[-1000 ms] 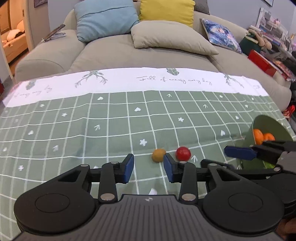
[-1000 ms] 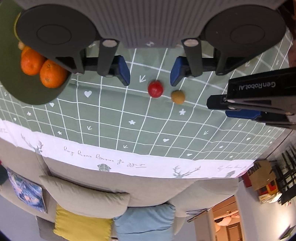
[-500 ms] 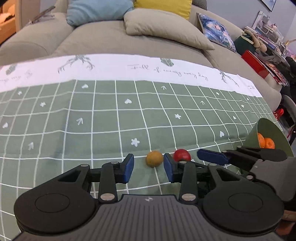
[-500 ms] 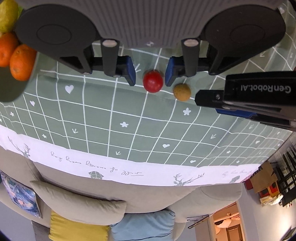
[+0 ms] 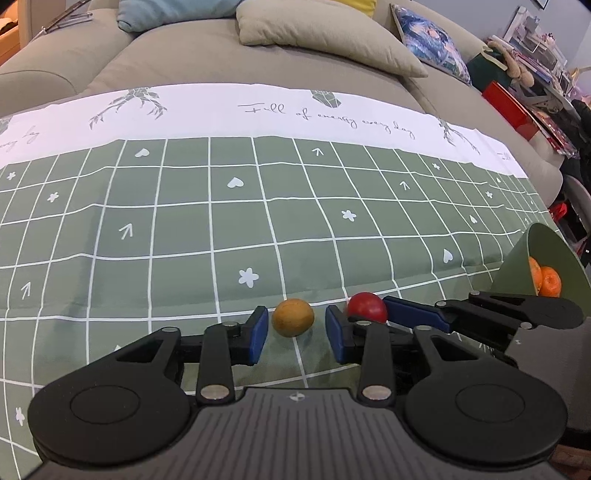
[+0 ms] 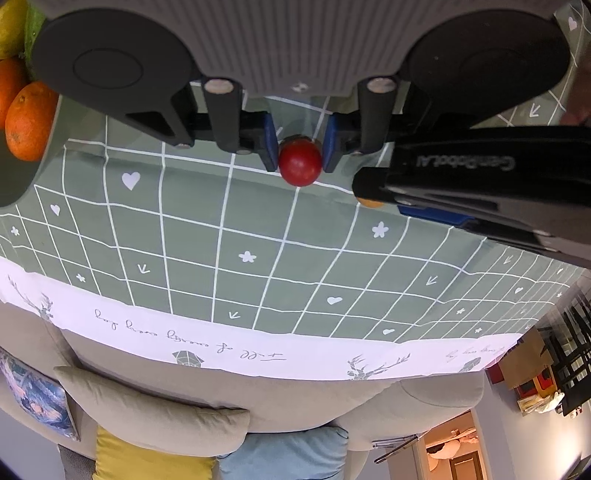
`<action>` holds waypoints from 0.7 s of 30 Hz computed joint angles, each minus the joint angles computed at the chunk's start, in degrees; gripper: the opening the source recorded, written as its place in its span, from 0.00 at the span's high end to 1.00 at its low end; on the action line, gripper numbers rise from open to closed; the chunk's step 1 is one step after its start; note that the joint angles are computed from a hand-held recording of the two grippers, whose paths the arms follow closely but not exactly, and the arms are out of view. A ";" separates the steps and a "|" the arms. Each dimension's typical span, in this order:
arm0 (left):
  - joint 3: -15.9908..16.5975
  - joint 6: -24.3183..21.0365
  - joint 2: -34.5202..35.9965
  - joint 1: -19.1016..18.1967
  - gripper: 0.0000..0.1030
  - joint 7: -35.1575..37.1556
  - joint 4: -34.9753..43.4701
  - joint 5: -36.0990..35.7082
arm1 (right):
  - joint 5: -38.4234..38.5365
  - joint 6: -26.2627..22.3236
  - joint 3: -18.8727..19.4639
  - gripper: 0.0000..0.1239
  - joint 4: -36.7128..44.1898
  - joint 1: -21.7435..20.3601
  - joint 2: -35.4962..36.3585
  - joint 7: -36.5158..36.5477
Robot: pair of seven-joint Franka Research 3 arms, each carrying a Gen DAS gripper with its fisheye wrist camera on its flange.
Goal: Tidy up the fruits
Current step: 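Carry the red fruit with the right tool while the left tool carries the brown fruit over the colander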
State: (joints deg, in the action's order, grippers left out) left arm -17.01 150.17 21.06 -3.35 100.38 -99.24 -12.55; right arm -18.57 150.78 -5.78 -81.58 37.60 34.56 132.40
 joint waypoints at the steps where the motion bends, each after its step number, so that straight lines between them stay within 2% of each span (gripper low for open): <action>1: 0.15 -0.24 0.24 -0.21 0.63 -0.22 0.31 0.39 | 0.01 0.18 -0.02 0.83 -0.01 -0.03 0.05 0.01; 12: 0.42 -1.38 1.25 -0.61 0.73 -2.04 1.53 2.33 | 1.67 0.63 0.35 0.83 0.42 -0.46 0.67 -0.79; 21: 1.28 1.21 -5.08 -0.68 0.74 -4.19 -4.27 1.90 | -0.24 1.18 -0.20 0.83 -3.16 0.83 -3.62 0.12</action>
